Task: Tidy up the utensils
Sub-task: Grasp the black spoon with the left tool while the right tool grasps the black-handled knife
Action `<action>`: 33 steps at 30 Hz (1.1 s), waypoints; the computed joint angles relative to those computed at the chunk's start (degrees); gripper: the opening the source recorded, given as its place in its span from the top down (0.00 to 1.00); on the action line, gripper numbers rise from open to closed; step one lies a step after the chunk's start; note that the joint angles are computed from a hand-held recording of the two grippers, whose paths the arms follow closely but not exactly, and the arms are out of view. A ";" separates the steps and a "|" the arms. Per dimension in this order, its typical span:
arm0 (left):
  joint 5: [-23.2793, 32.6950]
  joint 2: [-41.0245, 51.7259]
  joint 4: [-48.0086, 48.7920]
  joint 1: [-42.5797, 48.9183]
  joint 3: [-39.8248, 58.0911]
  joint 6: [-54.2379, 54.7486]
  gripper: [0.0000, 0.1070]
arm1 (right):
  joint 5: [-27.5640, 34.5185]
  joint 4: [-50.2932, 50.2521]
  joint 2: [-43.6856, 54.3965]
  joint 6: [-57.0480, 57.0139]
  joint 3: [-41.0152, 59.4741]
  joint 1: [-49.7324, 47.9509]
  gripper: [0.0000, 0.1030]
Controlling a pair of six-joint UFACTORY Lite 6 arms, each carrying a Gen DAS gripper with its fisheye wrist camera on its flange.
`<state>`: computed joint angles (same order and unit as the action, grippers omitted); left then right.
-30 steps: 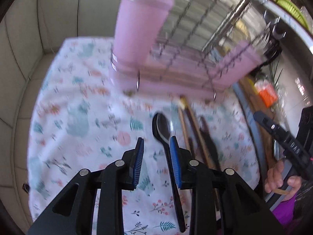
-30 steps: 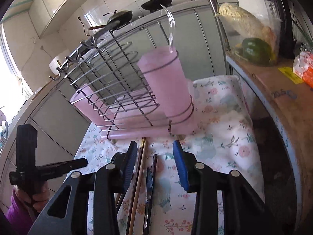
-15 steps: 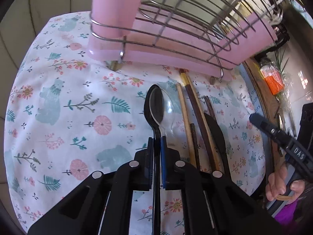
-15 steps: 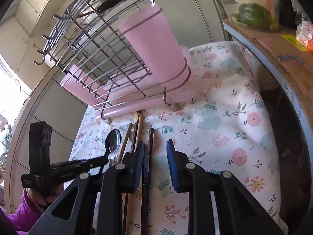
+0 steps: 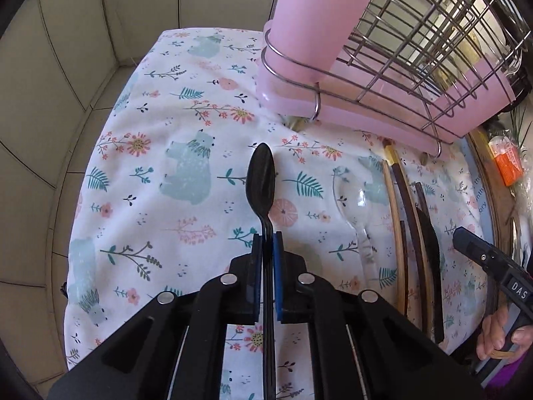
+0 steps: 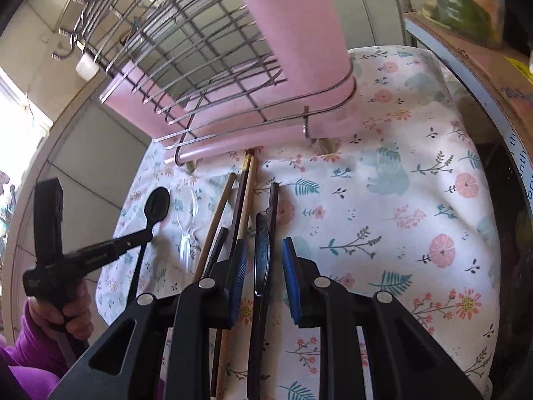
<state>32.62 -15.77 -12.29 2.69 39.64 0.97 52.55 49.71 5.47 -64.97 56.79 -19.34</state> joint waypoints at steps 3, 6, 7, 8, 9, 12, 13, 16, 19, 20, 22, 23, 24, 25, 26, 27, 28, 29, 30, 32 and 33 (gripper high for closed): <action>1.13 3.28 1.01 -0.84 3.03 -0.16 0.94 | -0.61 -1.65 0.75 1.73 0.06 1.36 0.79; 2.23 7.44 -0.58 -0.28 5.71 2.41 0.92 | -2.86 -3.37 0.98 3.54 -0.06 3.54 0.79; 2.71 8.35 -1.35 -0.06 6.19 3.32 0.92 | -3.57 -3.67 1.07 3.77 -0.26 4.00 0.79; 3.22 9.34 -2.19 0.44 6.93 4.62 0.92 | -4.23 -4.28 1.33 4.24 -0.29 4.65 0.79; 3.32 9.80 -2.74 0.70 7.17 5.49 0.92 | -4.56 -4.87 1.55 4.50 -0.33 5.21 0.79; 3.36 10.54 -3.51 0.96 7.80 7.11 0.92 | -4.93 -4.08 0.55 3.47 -1.40 5.10 0.97; 3.10 10.54 -4.17 1.15 7.71 8.02 0.92 | -4.85 -3.49 0.00 3.26 -1.66 4.63 0.99; 2.77 10.62 -5.97 1.75 7.49 10.63 0.92 | -4.07 -2.29 -1.40 3.23 -1.47 2.22 0.99; 3.54 10.09 -7.99 3.46 7.19 13.64 0.92 | -2.35 -1.24 -1.84 3.49 -0.34 -2.09 0.99; 3.76 10.14 -8.31 4.00 7.25 14.51 0.92 | -1.83 -0.88 -1.52 3.61 0.12 -3.59 0.99; 4.43 9.64 -8.44 4.80 7.02 15.43 0.92 | -1.08 -1.12 0.12 4.11 1.43 -5.63 0.99; 4.66 9.47 -7.93 4.55 6.98 14.88 0.92 | -1.31 -1.65 0.90 4.73 1.83 -6.05 0.99; 4.84 9.50 -7.54 4.54 7.13 14.43 0.92 | -1.73 -2.03 1.56 4.99 2.15 -6.33 0.99; 4.96 9.73 -7.29 4.45 7.30 14.21 0.92 | -2.33 -2.55 1.80 5.23 2.04 -6.40 0.99; 5.11 9.83 -6.78 4.18 7.47 13.66 0.92 | -3.06 -3.77 2.24 6.08 2.12 -6.01 0.98; 5.24 10.27 -6.22 3.72 7.84 12.84 0.92 | -3.34 -4.86 2.65 6.82 2.12 -5.67 0.98; 5.45 10.86 -5.87 3.45 8.38 12.36 0.92 | -3.16 -5.76 3.19 7.36 2.36 -5.52 0.98; 5.67 11.67 -5.40 3.09 9.13 11.85 0.92 | -2.97 -6.76 3.77 7.87 2.71 -5.45 0.96; 6.05 12.22 -4.99 2.90 9.73 11.65 0.92 | -2.87 -7.96 4.51 8.63 3.36 -5.12 0.95; 7.14 13.31 -4.91 3.13 10.80 11.96 0.91 | -2.83 -8.67 5.45 9.07 3.85 -4.54 0.91; 8.11 14.22 -5.05 3.41 11.78 12.25 0.91 | -2.21 -8.90 6.25 9.17 4.69 -4.49 0.90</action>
<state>40.73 -1.55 -17.34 6.10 51.42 13.22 50.34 40.81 11.71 -55.80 61.48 -23.83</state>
